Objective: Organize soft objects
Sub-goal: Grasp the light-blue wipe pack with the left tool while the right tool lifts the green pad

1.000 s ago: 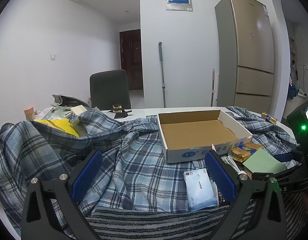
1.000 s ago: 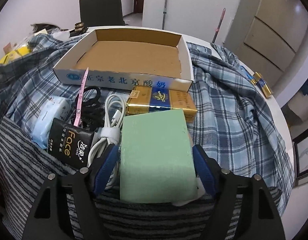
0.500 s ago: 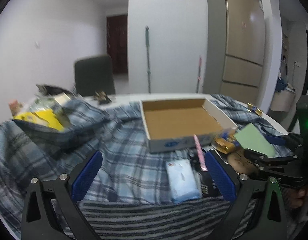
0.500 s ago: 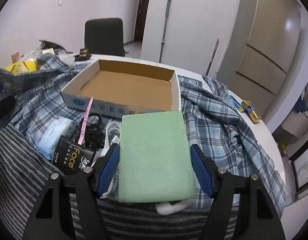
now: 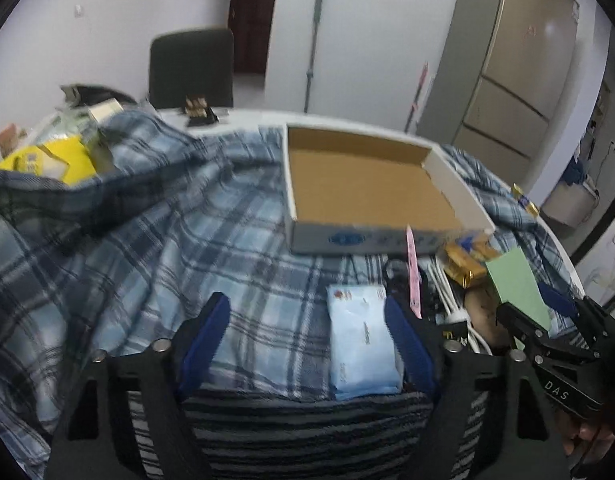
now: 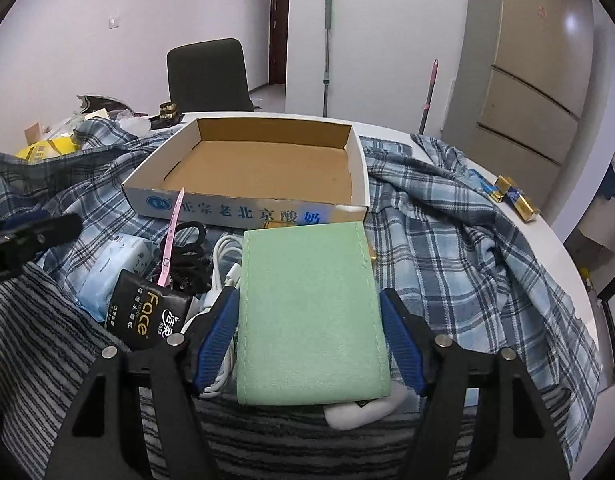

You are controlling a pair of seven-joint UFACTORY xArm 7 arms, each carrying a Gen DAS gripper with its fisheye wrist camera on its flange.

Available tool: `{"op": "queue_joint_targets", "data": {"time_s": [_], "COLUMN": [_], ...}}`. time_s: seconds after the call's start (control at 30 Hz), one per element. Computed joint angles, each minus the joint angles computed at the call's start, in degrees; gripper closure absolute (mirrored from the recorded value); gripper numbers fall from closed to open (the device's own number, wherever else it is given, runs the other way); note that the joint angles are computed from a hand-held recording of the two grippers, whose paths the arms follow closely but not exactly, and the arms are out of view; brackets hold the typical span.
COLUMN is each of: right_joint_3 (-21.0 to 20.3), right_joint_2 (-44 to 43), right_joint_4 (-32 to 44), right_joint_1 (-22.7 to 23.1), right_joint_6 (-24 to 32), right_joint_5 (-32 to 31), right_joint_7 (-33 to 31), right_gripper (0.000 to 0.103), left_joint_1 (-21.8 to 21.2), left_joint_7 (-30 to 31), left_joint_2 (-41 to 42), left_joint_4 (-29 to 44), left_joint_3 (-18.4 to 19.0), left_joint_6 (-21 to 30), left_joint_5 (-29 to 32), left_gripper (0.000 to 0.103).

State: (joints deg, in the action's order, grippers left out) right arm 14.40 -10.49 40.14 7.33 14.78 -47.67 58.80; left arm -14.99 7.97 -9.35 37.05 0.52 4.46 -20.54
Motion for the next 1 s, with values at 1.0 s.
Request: {"op": "queue_joint_targets", "data": {"time_s": [1.0], "right_joint_3": [0.56], "right_joint_2": [-0.36], "right_joint_4": [-1.50], "right_joint_1": [-1.42], "right_joint_6": [-2.96], "right_joint_5": [4.73], "right_joint_7": [-3.12], "right_gripper": [0.033], "left_joint_1": [3.42], "left_joint_7": [-6.10], "left_joint_2": [6.65], "left_joint_4": [7.40], "left_joint_3": [-5.58], "left_joint_6": [11.54], "left_joint_5": [9.32], "left_gripper": [0.063]}}
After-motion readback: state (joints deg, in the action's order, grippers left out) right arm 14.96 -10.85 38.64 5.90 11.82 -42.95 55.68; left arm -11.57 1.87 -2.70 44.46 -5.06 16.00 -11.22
